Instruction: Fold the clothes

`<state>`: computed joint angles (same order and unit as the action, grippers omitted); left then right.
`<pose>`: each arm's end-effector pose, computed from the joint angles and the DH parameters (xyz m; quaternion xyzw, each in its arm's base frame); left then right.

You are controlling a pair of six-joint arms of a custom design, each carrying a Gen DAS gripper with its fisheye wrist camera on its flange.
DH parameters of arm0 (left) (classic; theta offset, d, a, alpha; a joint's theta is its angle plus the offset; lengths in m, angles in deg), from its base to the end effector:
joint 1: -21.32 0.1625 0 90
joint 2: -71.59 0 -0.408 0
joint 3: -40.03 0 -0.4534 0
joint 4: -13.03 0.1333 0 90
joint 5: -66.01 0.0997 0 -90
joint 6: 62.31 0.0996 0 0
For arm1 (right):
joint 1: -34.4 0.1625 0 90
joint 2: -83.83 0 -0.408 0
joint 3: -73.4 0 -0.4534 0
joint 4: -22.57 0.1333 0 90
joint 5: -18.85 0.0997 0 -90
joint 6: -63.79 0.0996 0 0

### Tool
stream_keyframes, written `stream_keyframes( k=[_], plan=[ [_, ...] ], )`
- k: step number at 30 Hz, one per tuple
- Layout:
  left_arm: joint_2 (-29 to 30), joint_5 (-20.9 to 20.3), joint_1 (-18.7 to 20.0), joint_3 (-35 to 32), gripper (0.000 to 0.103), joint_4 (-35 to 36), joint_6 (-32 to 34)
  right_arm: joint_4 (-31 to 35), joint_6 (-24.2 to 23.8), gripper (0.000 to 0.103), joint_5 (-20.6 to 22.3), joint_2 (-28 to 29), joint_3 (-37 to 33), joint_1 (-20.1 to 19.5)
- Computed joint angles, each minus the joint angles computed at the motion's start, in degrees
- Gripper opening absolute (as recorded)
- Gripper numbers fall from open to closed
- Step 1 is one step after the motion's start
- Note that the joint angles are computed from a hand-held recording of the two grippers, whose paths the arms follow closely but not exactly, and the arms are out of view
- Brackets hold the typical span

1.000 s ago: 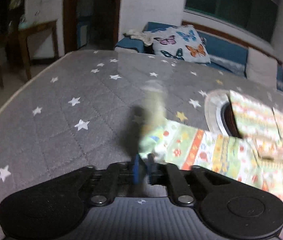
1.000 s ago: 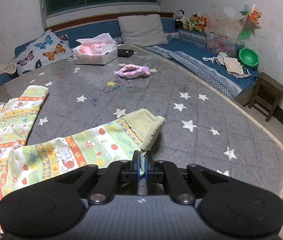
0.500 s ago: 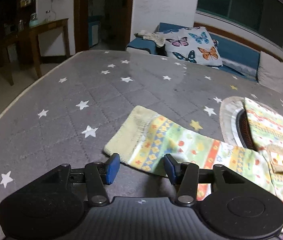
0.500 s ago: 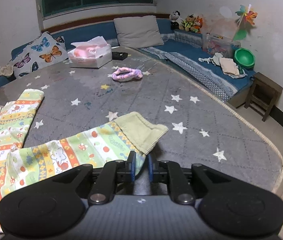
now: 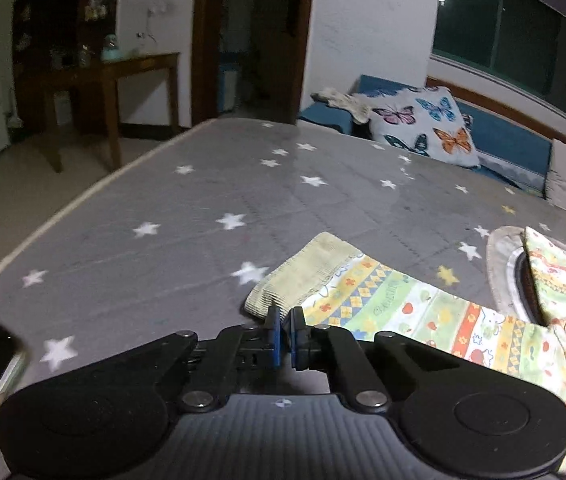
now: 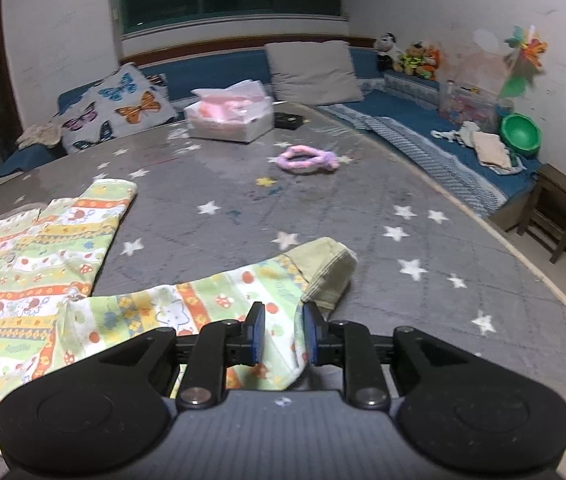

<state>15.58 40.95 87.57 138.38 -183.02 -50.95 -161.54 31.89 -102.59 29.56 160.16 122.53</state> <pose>-0.0553 -0.6806 0.2661 -0.0540 0.7687 -0.4919 0.4053 0.0571 -0.7451 0.2975 0.0802 -0.8345 0.4042 0.3659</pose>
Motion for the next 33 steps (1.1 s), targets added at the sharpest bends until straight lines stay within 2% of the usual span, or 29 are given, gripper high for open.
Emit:
stream_keyframes(
  k=[6,11,14,15,21,23,25,29,33],
  plan=[
    [-3.58,4.93,-1.47,5.21,0.005,-3.33,-0.8,2.56,-1.28,0.021,0.94,1.49,-0.95,0.14],
    [-5.56,6.42,-1.44,6.99,0.005,2.18,-4.09,1.1,-3.75,0.021,0.73,3.28,-2.21,0.16],
    [-3.88,8.03,-1.59,5.87,0.005,1.21,-0.59,1.02,-3.65,0.021,0.58,3.68,-2.99,-0.05],
    [-3.59,8.33,-1.62,5.59,0.009,1.01,0.09,0.96,-3.58,0.02,0.51,3.75,-3.22,-0.16],
    [-5.3,8.56,-1.47,6.01,0.013,6.04,-4.63,0.22,-3.4,0.02,-0.74,3.5,-3.39,-0.34],
    [-5.45,8.86,-1.82,6.0,0.02,5.58,-3.72,-0.74,-4.05,0.024,-1.45,3.47,-3.29,-0.15],
    [-5.18,9.25,-2.37,5.67,0.042,3.8,-1.31,-1.99,-5.08,0.024,-2.3,3.54,-3.28,0.18],
    [-5.16,7.67,-3.49,5.47,0.044,2.19,1.66,0.48,-3.88,0.024,0.87,1.85,-2.5,0.5],
    [-5.53,3.13,-4.18,5.22,0.047,6.38,-0.2,7.47,-1.63,0.024,5.89,0.72,-2.7,0.97]
  ],
)
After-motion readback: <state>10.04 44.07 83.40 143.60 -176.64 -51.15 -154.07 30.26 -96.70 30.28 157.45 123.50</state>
